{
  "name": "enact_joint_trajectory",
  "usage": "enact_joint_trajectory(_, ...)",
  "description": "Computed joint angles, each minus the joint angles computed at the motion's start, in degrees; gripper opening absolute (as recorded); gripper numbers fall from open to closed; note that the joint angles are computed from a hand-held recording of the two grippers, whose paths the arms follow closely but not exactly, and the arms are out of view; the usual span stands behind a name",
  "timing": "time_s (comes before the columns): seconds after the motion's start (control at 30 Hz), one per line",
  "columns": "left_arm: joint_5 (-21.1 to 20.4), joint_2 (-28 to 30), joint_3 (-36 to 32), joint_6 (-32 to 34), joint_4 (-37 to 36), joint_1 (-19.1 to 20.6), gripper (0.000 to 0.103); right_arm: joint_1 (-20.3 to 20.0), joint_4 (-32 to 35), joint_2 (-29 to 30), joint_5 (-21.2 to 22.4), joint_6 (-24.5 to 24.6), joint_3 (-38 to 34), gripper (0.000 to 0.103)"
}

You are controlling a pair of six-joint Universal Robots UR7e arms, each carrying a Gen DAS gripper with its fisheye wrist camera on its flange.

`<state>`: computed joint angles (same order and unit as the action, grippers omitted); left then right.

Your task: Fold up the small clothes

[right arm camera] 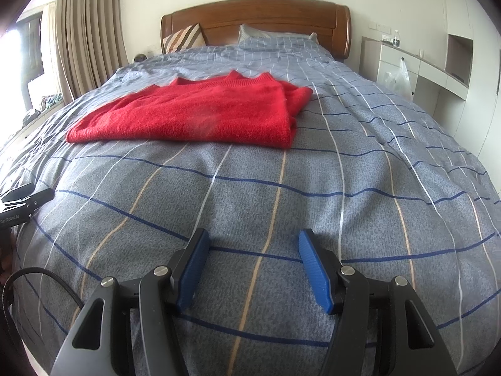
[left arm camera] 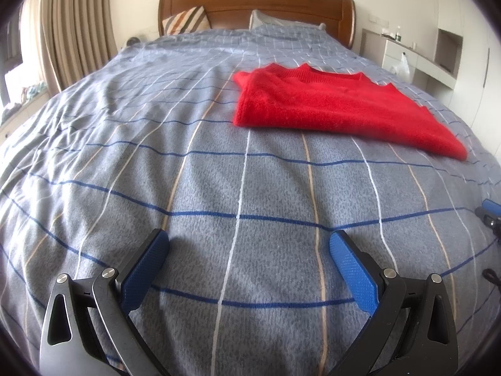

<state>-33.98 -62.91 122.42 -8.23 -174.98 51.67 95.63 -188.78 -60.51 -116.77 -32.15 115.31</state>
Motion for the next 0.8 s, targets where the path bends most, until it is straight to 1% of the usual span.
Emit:
enact_joint_trajectory(0.03,-1.0,-1.7,0.5,-1.5,1.9,-0.3,0.102,-0.5,5.4,-2.0,3.0,2.6,-1.2,0.06)
enact_joint_trajectory(0.07,-1.9,-3.1,1.3,-2.4,2.2,-0.6,0.102,-1.2,9.0,-3.7,6.5,4.8,-2.6,0.06)
enact_joint_trajectory(0.1,-2.6,-4.2,2.1,-2.9,1.5,-0.8,0.102,-1.6,11.4,-4.6,8.5,6.5,-4.6,0.064)
enact_joint_trajectory(0.13,-3.0,-5.0,2.9,-3.1,0.5,-0.9,0.102,-1.9,13.0,-4.7,9.6,7.9,-7.1,0.069)
enact_joint_trajectory(0.17,-3.1,-5.3,3.1,-3.5,-0.1,-0.9,0.102,-2.4,14.5,-4.3,11.0,9.6,-9.9,0.078)
enact_joint_trajectory(0.2,-3.2,-5.6,3.4,-3.4,-0.7,-0.8,0.102,-3.2,17.4,-3.7,12.8,11.9,-13.3,0.08)
enact_joint_trajectory(0.3,-2.6,-5.1,3.3,-3.1,-1.5,-0.3,0.102,-5.6,29.4,0.7,17.0,20.4,-25.0,0.08)
enact_joint_trajectory(0.33,-2.3,-4.8,3.2,-3.0,-1.4,-0.4,0.102,-6.3,32.5,2.5,18.4,22.3,-28.3,0.078)
enact_joint_trajectory(0.37,-2.0,-4.4,3.1,-2.6,-1.6,-0.4,0.102,-6.8,35.3,4.1,19.4,23.8,-31.1,0.073)
enact_joint_trajectory(0.47,-1.1,-4.2,3.5,-1.5,-1.9,-0.6,0.102,-7.8,40.4,8.5,22.7,26.8,-36.8,0.068)
enact_joint_trajectory(0.5,-1.0,-4.1,3.5,-1.4,-1.7,-0.7,0.102,-7.9,42.5,9.9,22.6,27.4,-38.7,0.062)
enact_joint_trajectory(0.53,-1.0,-4.1,3.5,-1.5,-1.3,-0.6,0.102,-7.6,44.6,11.3,21.0,28.0,-40.4,0.056)
enact_joint_trajectory(0.57,-1.1,-4.2,3.5,-1.8,-0.9,-0.6,0.102,-7.3,45.6,12.2,19.1,28.4,-41.1,0.03)
enact_joint_trajectory(0.6,-1.3,-4.4,3.4,-1.9,-0.6,-0.5,0.102,-7.0,46.9,12.7,19.0,28.4,-41.9,0.012)
enact_joint_trajectory(0.67,-1.0,-5.1,3.5,-1.9,-0.8,-0.6,0.101,-5.2,45.9,12.9,15.8,27.3,-42.1,0.011)
enact_joint_trajectory(0.73,0.2,-5.6,3.7,-1.5,-2.5,-0.6,0.101,-3.3,45.5,12.9,16.0,26.0,-43.1,0.011)
enact_joint_trajectory(0.8,1.6,-5.9,3.3,-1.4,-3.7,0.0,0.101,-0.7,47.0,14.2,16.4,25.8,-46.1,0.01)
